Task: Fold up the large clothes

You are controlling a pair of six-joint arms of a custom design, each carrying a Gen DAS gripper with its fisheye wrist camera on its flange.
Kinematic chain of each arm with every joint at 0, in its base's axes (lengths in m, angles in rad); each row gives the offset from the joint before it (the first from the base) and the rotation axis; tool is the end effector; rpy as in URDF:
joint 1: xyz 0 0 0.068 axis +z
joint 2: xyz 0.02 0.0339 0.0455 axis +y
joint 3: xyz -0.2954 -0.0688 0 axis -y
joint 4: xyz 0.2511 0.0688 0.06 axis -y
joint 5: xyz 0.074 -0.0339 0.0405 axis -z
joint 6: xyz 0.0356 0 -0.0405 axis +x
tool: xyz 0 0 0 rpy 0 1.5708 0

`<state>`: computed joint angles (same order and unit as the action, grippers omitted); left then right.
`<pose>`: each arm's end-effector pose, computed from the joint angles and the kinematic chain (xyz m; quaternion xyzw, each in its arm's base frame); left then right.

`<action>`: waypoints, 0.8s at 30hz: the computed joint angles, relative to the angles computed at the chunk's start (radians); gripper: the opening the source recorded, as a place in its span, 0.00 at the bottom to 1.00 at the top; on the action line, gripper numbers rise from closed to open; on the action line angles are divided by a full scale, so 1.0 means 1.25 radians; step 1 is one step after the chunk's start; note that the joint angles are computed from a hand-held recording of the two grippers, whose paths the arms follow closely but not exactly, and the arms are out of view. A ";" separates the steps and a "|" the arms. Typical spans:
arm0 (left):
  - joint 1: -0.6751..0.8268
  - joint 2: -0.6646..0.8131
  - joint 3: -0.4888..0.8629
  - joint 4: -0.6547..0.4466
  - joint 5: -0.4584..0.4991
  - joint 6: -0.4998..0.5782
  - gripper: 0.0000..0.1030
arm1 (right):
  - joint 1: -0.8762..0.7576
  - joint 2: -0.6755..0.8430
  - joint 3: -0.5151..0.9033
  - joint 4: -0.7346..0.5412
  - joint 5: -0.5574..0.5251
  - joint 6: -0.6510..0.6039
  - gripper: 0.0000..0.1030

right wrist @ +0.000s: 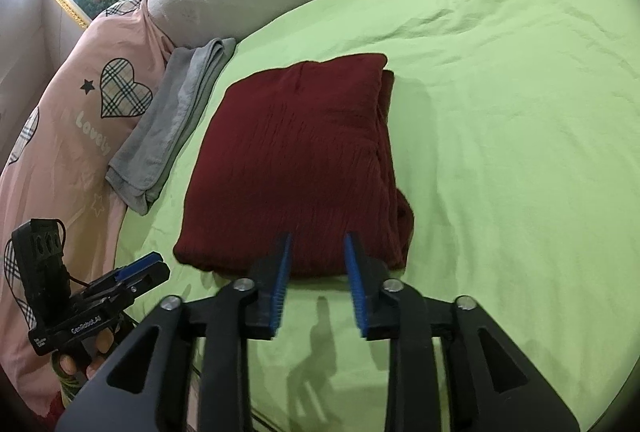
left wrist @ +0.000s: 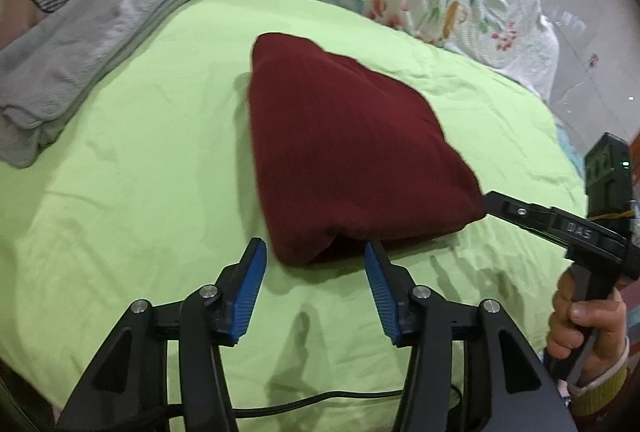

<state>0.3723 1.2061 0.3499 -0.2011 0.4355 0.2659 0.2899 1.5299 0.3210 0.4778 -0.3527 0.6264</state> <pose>0.1701 0.0503 0.1465 0.0046 0.9460 -0.1206 0.3010 0.2197 0.0784 0.1233 0.0800 0.8983 0.3212 0.2891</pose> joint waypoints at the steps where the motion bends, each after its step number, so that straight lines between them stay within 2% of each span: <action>1: 0.005 -0.010 -0.003 -0.009 -0.008 0.003 0.55 | 0.006 -0.006 -0.004 -0.002 0.003 0.001 0.33; 3: 0.019 -0.026 -0.008 -0.026 -0.012 0.011 0.56 | 0.015 -0.016 -0.011 -0.007 0.005 0.001 0.33; 5: 0.040 -0.036 -0.011 -0.041 -0.007 0.023 0.64 | 0.027 -0.029 -0.028 -0.003 0.009 0.007 0.34; 7: 0.064 -0.054 -0.017 -0.058 -0.001 0.039 0.67 | 0.037 -0.035 -0.038 0.000 0.012 0.011 0.36; 19: 0.154 -0.082 -0.038 -0.090 -0.010 0.126 0.72 | 0.091 -0.086 -0.079 -0.015 0.055 0.040 0.45; 24: 0.163 -0.046 -0.013 -0.077 -0.006 0.128 0.73 | 0.051 -0.055 -0.047 -0.020 0.041 0.010 0.54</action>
<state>0.5757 1.1483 0.3332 -0.2973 0.4284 0.4264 0.3532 1.4611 0.2620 0.4522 -0.3017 0.6394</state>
